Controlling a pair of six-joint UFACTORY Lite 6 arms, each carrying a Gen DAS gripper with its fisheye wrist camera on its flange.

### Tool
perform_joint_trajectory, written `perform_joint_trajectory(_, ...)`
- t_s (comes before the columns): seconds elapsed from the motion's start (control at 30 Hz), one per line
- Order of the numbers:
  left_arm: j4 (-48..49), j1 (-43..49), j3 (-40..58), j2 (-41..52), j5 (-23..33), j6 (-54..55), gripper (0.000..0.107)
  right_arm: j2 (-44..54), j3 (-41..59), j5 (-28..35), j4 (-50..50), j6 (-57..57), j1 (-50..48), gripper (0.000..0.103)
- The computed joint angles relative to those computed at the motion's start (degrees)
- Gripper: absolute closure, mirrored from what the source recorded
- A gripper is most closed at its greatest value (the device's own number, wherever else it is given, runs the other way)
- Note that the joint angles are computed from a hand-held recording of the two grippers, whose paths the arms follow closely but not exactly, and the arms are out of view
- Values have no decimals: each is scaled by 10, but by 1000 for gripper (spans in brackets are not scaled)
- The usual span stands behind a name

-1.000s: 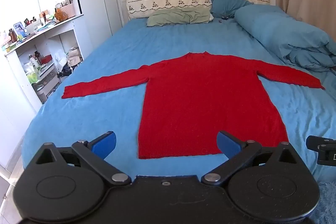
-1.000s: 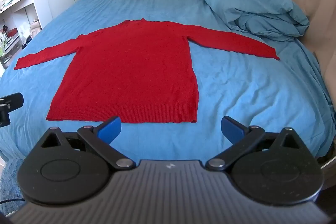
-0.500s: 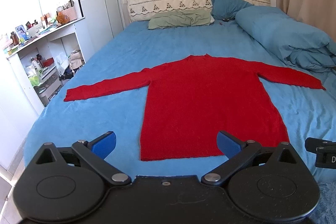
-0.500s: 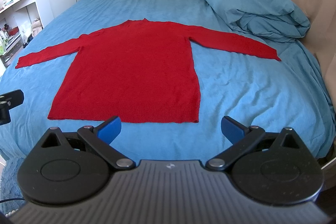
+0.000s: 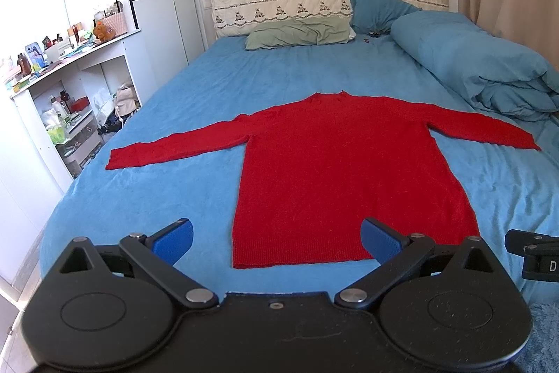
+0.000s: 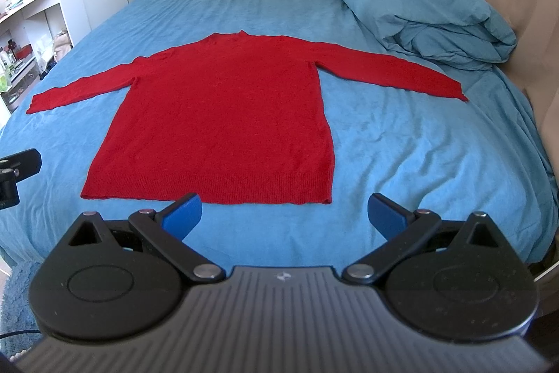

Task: Fold small clothes

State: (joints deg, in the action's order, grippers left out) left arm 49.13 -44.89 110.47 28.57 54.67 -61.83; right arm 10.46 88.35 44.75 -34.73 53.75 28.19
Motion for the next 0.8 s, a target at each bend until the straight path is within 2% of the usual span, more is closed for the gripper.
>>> perform_joint_trajectory(0.8, -5, 3, 5, -2, -2, 6, 4, 6, 10, 9, -7, 7, 11, 0)
